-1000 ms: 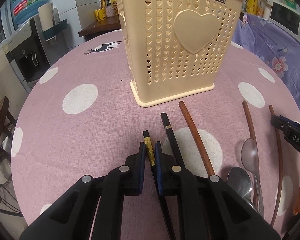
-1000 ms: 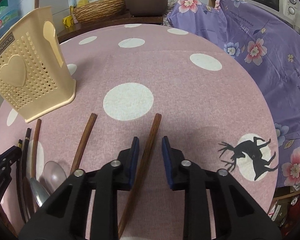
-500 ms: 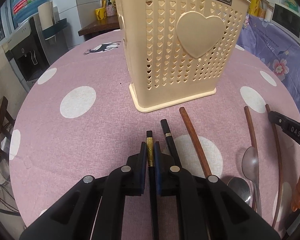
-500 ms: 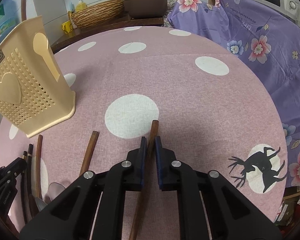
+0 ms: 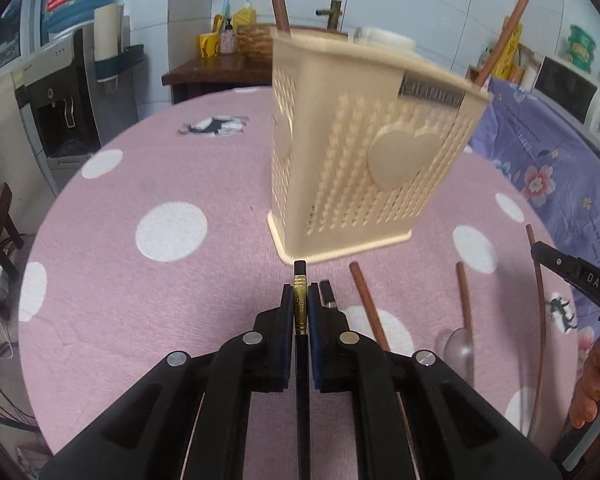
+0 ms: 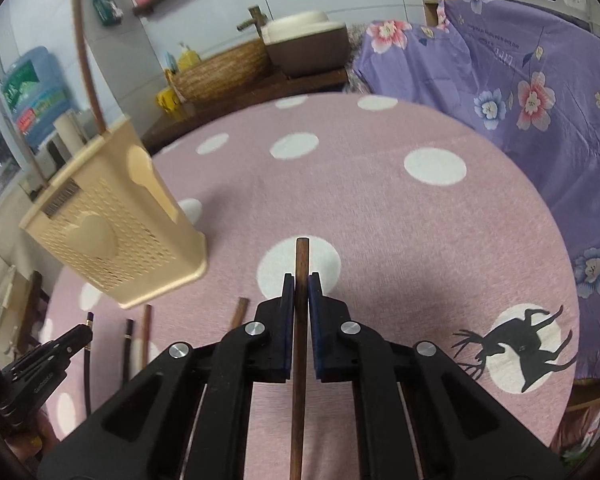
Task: Organize utensils
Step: 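Lift both held chopsticks and carry them above the beige holder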
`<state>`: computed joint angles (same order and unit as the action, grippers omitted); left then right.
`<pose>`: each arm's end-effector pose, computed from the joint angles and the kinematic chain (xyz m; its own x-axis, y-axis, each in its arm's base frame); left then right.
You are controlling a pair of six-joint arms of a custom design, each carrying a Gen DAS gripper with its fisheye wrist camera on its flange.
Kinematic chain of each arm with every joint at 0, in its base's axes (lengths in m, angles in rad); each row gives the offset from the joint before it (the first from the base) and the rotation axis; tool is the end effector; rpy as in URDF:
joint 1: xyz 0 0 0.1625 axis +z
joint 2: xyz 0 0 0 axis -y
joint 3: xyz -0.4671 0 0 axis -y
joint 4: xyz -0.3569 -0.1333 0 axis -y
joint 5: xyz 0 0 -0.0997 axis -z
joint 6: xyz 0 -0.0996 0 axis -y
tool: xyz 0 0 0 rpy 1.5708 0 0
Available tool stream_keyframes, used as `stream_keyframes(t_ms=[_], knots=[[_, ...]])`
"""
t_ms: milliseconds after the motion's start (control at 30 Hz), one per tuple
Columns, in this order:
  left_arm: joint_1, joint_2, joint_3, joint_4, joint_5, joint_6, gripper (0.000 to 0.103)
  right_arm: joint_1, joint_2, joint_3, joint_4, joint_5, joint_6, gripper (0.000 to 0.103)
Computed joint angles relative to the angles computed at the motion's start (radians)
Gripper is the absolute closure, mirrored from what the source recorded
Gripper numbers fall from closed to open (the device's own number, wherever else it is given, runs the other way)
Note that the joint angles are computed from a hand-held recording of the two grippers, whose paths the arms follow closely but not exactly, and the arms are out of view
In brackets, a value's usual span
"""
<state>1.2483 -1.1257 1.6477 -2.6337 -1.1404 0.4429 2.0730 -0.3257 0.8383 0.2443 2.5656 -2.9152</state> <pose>-0.0378 -0.6648 0.3799 -0.7239 0.4246 -0.5438 0.6441 0.6985 -0.3119 0.3924 -0.6111 0.0272 -0.8254 0.4004 0.3980 -0.1491 0.5254 -0.8377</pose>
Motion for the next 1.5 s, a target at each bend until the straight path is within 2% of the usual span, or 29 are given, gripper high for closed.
stream_keyframes(t_ms=[267, 600, 933, 1200, 1300, 1400, 1500], knots=[[-0.022, -0.084, -0.011, -0.07, -0.091, 0.021, 0.095, 0.062, -0.157, 0.226, -0.288, -0.044, -0.176, 0.095], [-0.036, -0.127, -0.007, -0.155, -0.11, 0.046, 0.095, 0.114, -0.229, 0.314, -0.419, -0.032, -0.305, 0.095], [-0.041, -0.139, -0.009, -0.196, -0.121, 0.066, 0.095, 0.132, -0.22, 0.272, -0.399, -0.01, -0.366, 0.095], [-0.054, -0.131, -0.036, -0.228, -0.115, 0.093, 0.095, 0.138, -0.227, 0.219, -0.344, -0.047, -0.378, 0.095], [-0.064, -0.124, -0.069, -0.213, -0.117, 0.1, 0.095, 0.145, -0.214, 0.162, -0.313, -0.051, -0.414, 0.095], [-0.077, -0.11, -0.117, -0.188, -0.115, 0.093, 0.095, 0.153, -0.188, 0.065, -0.223, -0.079, -0.419, 0.095], [-0.093, -0.099, -0.168, -0.163, -0.128, 0.079, 0.095, 0.168, -0.156, -0.039, -0.165, -0.101, -0.458, 0.095]])
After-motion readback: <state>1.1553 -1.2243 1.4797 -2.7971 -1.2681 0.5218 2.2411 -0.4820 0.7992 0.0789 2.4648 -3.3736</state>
